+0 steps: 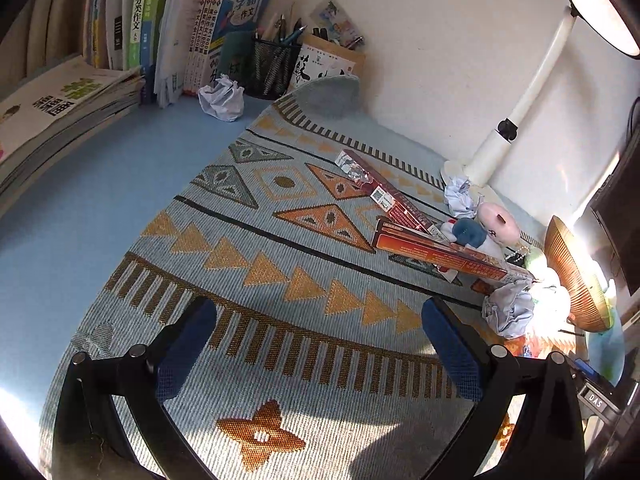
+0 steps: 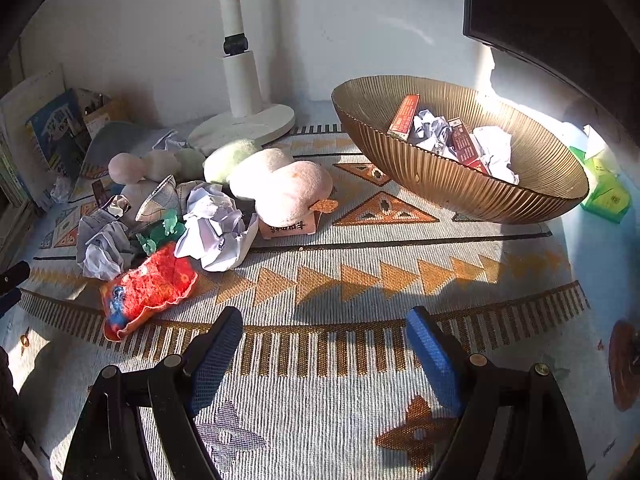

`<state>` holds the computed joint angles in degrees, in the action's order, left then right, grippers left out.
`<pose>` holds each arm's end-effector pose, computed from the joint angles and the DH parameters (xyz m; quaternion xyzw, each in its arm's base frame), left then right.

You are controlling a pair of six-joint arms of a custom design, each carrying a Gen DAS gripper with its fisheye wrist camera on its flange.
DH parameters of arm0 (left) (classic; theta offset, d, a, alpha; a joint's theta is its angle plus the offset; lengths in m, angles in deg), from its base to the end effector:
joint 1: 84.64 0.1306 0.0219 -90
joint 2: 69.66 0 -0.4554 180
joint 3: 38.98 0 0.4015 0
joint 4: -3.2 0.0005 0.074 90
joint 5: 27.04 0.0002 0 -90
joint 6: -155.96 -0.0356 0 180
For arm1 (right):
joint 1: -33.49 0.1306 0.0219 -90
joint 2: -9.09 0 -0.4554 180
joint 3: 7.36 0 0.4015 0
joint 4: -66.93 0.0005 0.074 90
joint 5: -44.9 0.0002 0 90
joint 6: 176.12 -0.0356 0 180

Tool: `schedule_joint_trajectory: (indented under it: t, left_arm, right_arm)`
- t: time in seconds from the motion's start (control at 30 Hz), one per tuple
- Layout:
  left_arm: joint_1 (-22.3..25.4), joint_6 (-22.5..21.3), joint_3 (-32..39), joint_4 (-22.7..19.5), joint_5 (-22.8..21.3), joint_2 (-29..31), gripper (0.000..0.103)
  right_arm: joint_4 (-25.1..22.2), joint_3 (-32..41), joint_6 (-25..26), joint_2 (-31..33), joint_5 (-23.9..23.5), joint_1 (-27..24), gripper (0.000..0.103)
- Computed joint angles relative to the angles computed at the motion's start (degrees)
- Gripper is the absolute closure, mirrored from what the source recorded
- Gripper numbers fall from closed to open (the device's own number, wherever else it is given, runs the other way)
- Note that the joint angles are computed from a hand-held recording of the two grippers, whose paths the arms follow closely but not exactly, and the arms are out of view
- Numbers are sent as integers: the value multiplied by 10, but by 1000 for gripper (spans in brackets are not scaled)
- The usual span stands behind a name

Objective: Organize objects
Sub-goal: 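Move both tools back over the rug toward the remaining items, then grasp the red snack bag with the right tool while left grasps crumpled paper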

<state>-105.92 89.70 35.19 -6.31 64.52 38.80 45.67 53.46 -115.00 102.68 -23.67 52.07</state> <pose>0.5369 -0.2107 0.2604 -0.0144 0.9196 -0.1618 0.3576 0.4316 0.1308 0.2810 0.1411 0.9256 -0.0398 0.3489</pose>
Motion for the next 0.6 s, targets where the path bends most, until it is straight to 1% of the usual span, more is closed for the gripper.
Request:
schedule_joint_trajectory:
  t: [0.07,0.1,0.13,0.17,0.23,0.27,0.3,0.33,0.37,0.4,0.43,0.47,0.5,0.53,0.57,0.6]
  left_arm:
    - [-4,-12,1,1,-5,-1,1]
    - [-6,-18,2,-1,-9,-1,1]
    - [-9,-26,4,-4,-13,0,1]
    - [-12,-36,9,-15,-20,2,1]
    - [-17,-70,25,-43,-10,6,1]
    - [-20,-89,30,-49,-7,6,1]
    - [-24,-110,36,-51,-17,5,1]
    - [-28,-136,43,-49,-31,3,1]
    - [-32,-173,50,-43,-44,3,1]
    - [-35,-213,60,-41,-50,5,1]
    - [-37,-258,75,-49,-49,12,1]
    - [-39,-306,91,-61,-47,21,1]
    - [-41,-345,104,-63,-52,30,1]
    - [-42,-374,116,-62,-62,41,1]
    - [-43,-396,129,-64,-68,52,1]
    - [-42,-409,146,-77,-66,65,1]
  right_arm:
    - [2,-1,6,-2,-1,3,20]
    - [5,-2,8,-4,6,6,20]
    - [6,-3,11,-6,15,11,20]
    - [8,-4,20,-6,13,15,20]
    - [4,-1,35,-6,-1,20,21]
    - [-1,3,37,-5,-11,21,22]
    - [-3,5,35,-4,-33,20,25]
    - [-1,8,24,-3,-69,17,25]
    - [8,9,9,-2,-114,11,25]
    - [19,9,-11,0,-153,7,25]
    - [30,11,-32,4,-179,6,25]
    - [37,15,-50,10,-192,10,25]
    - [35,24,-63,19,-200,14,25]
    - [28,34,-74,29,-205,20,25]
    - [21,44,-79,38,-198,28,25]
    - [12,54,-80,45,-178,38,24]
